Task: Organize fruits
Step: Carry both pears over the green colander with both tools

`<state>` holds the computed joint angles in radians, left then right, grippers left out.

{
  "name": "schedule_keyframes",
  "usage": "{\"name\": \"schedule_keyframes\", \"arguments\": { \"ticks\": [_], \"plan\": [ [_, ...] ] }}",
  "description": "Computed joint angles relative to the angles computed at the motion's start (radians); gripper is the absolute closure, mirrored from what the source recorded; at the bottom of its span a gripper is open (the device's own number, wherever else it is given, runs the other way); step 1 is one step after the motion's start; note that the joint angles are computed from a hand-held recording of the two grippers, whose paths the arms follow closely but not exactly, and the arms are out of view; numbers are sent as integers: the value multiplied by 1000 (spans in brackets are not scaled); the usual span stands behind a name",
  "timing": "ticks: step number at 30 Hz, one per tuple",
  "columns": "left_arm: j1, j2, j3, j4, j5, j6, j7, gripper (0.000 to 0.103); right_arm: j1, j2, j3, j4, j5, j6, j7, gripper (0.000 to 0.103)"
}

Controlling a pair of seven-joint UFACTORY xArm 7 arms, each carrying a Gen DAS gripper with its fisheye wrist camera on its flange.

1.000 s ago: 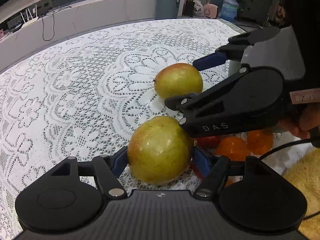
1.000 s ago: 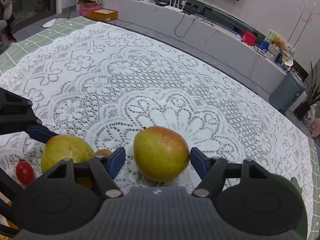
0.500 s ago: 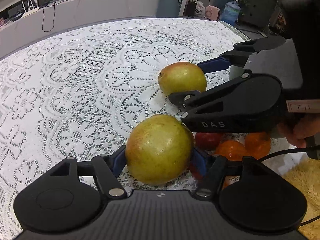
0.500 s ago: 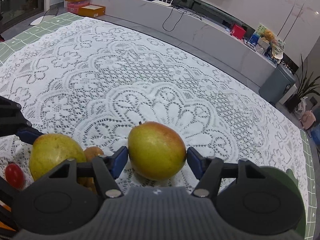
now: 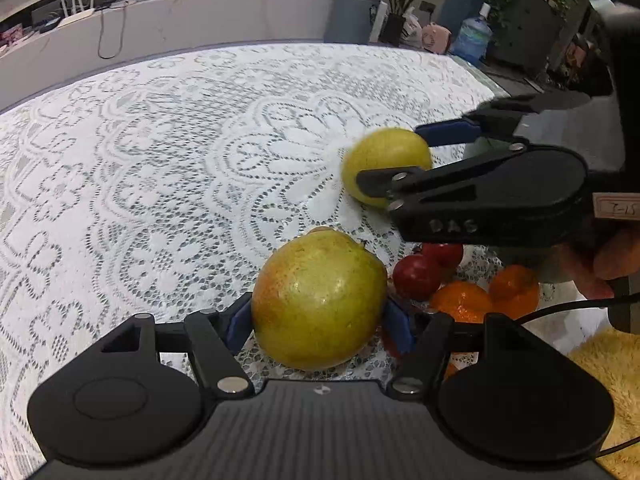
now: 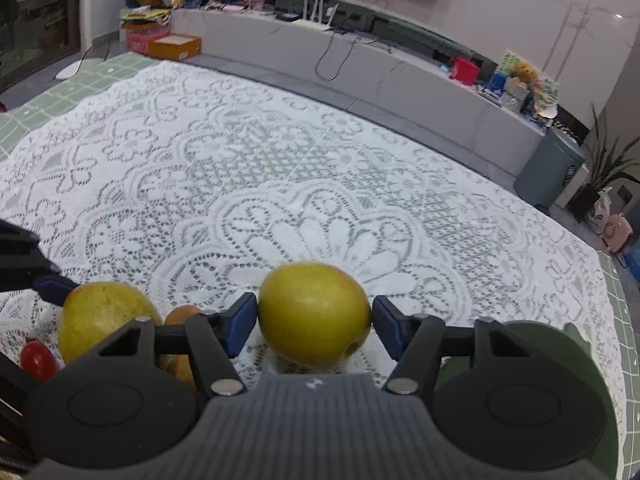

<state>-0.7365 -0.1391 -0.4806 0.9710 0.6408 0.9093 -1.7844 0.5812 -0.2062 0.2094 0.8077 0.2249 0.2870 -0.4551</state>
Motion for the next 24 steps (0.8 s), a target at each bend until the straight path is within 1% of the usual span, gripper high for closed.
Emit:
{"name": "schedule_keyframes", "arguments": {
  "ticks": [6,9,13,16,19,22,24],
  "plan": [
    [-2,-35,-33,-3,51,56,-115,26,58,-61,-62,-38,154,-29,-77,43],
    [-2,-44,-49,6,73,96,-156,26,83,-105,-82,-72,193,-62,-109,43],
    [-8,-38,-65,47,91,157,-175,26,117,-164,-123,-104,230,-82,-128,43],
    [-19,-13,-77,104,122,220,-182,26,133,-213,-157,-126,245,-80,-138,43],
    [-42,23,-81,164,167,266,-211,26,158,-267,-204,-143,274,-58,-160,44],
    [-78,64,-73,225,204,302,-223,26,140,-328,-217,-169,271,-45,-150,44],
    [-106,99,-62,278,227,336,-208,26,157,-372,-255,-182,289,-26,-162,44]
  ]
}}
